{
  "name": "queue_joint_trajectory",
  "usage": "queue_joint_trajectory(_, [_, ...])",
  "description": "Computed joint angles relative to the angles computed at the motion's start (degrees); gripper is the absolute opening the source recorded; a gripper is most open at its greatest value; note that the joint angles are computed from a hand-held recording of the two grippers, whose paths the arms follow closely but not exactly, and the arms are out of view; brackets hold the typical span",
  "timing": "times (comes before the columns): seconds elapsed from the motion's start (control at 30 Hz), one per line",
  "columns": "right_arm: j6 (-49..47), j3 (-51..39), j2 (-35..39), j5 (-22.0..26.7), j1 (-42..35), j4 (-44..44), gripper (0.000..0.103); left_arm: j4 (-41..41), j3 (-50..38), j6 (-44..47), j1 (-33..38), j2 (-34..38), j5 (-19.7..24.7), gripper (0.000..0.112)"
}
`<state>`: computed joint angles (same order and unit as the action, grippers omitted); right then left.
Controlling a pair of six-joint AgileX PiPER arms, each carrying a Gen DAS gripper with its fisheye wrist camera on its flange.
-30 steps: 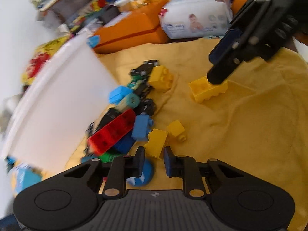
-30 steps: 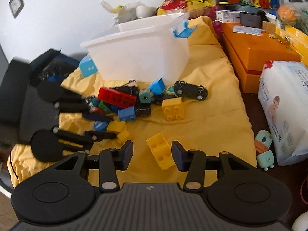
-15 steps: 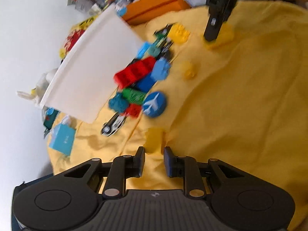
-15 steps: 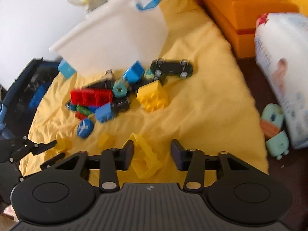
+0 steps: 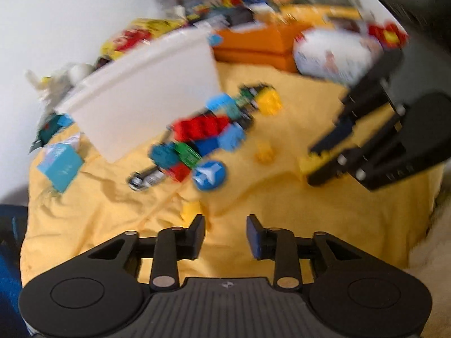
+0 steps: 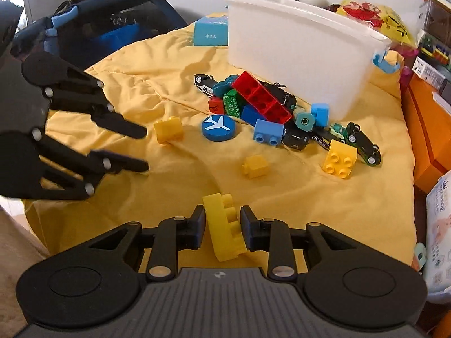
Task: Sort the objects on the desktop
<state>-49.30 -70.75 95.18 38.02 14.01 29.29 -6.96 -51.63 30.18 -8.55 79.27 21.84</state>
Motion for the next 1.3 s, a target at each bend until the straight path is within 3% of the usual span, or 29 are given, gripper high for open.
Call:
queue_joint_trajectory(0.13, [-1.31, -2.19, 0.22, 4.00, -4.00, 7.14, 0.035, -3.60, -2.97, -1.78, 3.73, 2.05, -0.05, 0.043])
queue_joint_trajectory(0.27, [1.00, -5.17, 2.45, 7.89, -9.20, 16.36, 0.037, -19.37, -7.59, 7.20, 9.83, 6.43, 4.14, 0.043])
queue_joint_trajectory(0.43, [5.37, -7.21, 5.90, 9.08, -10.89, 15.84, 0.039, -19.31, -11.50, 5.50, 10.79, 12.36, 8.25, 0.033])
queue_joint_trajectory(0.53, [4.56, -5.41, 6.40, 9.33, -10.32, 15.42, 0.039, -26.07, -10.88, 9.73, 11.84, 13.28, 9.55, 0.033])
queue_joint_trajectory(0.7, [-0.21, -1.23, 5.22, 7.54, -10.28, 19.79, 0.039, -24.32, -8.75, 8.95, 9.17, 12.96, 7.09, 0.020])
queue_joint_trajectory(0.8, [-0.67, -1.76, 4.62, 7.74, -9.57, 17.93, 0.039, -25.05, -8.93, 10.09, 9.65, 12.97, 8.10, 0.019])
queue_joint_trajectory(1.07, [-1.63, -3.25, 5.02, 13.17, -9.16, 18.45, 0.039, -25.10, -8.35, 11.21, 9.74, 12.60, 8.08, 0.019])
queue_joint_trajectory(1.3, [-1.46, -7.15, 8.00, 21.84, -9.97, 17.07, 0.039, -24.69, -8.15, 11.12, 9.51, 12.43, 7.86, 0.019])
